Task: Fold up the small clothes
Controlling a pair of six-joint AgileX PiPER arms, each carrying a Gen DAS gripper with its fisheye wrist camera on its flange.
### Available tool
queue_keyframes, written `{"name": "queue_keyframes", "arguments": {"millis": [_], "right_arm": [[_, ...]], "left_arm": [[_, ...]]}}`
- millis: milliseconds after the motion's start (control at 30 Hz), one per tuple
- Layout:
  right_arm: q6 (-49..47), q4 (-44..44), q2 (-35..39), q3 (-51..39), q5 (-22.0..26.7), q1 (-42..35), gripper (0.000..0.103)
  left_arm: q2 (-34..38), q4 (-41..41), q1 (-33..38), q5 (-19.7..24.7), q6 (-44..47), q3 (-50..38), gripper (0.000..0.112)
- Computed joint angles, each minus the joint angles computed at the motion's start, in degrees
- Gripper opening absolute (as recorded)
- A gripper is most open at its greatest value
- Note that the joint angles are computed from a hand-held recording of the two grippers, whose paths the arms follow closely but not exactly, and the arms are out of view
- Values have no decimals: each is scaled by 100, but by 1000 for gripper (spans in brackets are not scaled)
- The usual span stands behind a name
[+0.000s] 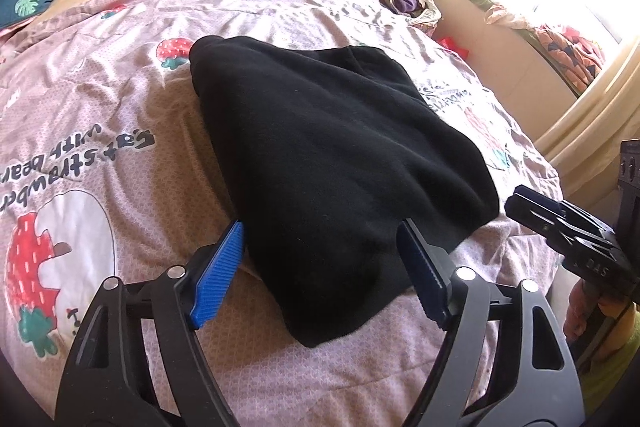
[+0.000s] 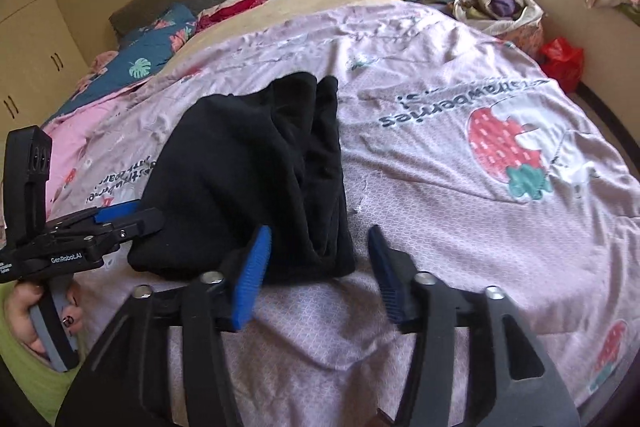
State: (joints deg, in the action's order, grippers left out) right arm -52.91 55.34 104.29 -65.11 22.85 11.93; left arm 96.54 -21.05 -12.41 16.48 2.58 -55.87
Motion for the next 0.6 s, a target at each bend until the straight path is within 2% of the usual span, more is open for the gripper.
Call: {"name": "queue_keyframes", "arguments": {"millis": [167,300,367,467,600], "right_arm": [[-270,268,-503,433,-332,122,81],[-481,533,-872,742,-530,193,92],[-584,659,-1078,907,-562,205,95],[-675,770,-1411,1186,-665,260,97],[-923,1064,-1881,1631,-861,399,98]], "left_arm": [[-289,318,-115,0,-315,139,78],[-544,595,-192,29,-634,251,85],[-713,796,-235,59,-853,333,94],[-1004,1089,-320,75,-1174,502,94],[-1400,2077,-553,-10,-2207,857,94]]}}
